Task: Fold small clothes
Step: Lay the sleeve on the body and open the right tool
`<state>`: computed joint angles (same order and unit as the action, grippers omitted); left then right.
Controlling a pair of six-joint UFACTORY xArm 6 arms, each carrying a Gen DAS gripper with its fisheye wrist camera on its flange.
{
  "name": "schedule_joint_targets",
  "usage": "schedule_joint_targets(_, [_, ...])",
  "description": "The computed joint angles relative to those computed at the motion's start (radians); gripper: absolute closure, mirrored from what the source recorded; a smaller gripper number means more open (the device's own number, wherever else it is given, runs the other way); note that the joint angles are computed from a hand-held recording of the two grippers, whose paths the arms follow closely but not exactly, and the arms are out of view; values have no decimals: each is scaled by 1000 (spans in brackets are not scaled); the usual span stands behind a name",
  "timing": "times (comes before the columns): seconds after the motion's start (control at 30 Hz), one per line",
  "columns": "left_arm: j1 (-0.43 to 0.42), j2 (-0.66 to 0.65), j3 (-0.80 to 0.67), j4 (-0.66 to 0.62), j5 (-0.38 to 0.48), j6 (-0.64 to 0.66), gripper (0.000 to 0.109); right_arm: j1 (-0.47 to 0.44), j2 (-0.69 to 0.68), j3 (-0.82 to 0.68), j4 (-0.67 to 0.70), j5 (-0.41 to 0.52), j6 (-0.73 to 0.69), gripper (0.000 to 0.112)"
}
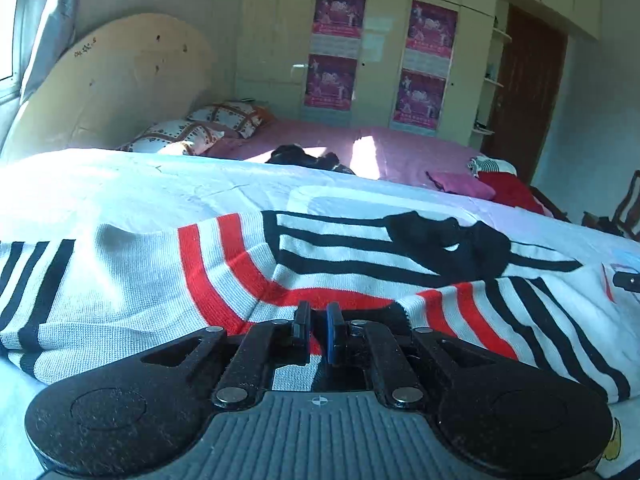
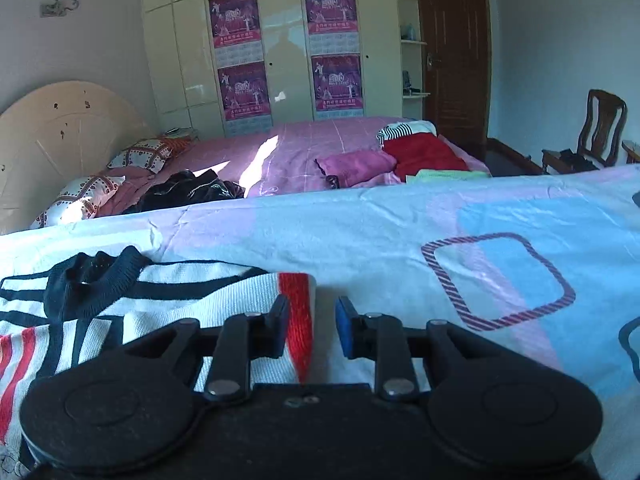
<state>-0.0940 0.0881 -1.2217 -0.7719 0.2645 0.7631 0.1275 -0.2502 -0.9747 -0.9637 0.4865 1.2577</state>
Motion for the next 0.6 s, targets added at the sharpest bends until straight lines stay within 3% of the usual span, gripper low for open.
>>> schedule_joint_targets(0.07, [0,38,-39,84,18,-86,104,-20,33,-15,26,-33,-44,86])
schedule_joint_targets(0.13, [-4,98,-79,228,32,-193,100,-19,91,-48,84,2,-113,82])
schedule_joint_targets(0.17, [-9,104,-76,237,7,-200,99,-25,89,-45,78,-7,-106,82])
schedule_joint_targets(0.23, [0,95,-89,302,45,-281,99,-4,61,-47,112,28,-125,82])
schedule_joint_targets(0.33, [27,16,-15,181,35,-205,97,39,-55,38,78,11,-90,81])
schedule_joint_targets(0.4, [65,-53,62,98,6,-131,64,86,-138,97,84,32,-84,81])
schedule_joint_targets(0.43, [89,-83,97,39,-18,-76,34,115,-173,120,90,54,-80,80])
schedule_joint_targets(0.5, [159,-122,132,-92,-24,57,31,170,-229,155,111,95,-79,79])
schedule_joint_targets(0.6, [294,-96,92,-154,21,66,31,275,-267,162,122,198,-52,78])
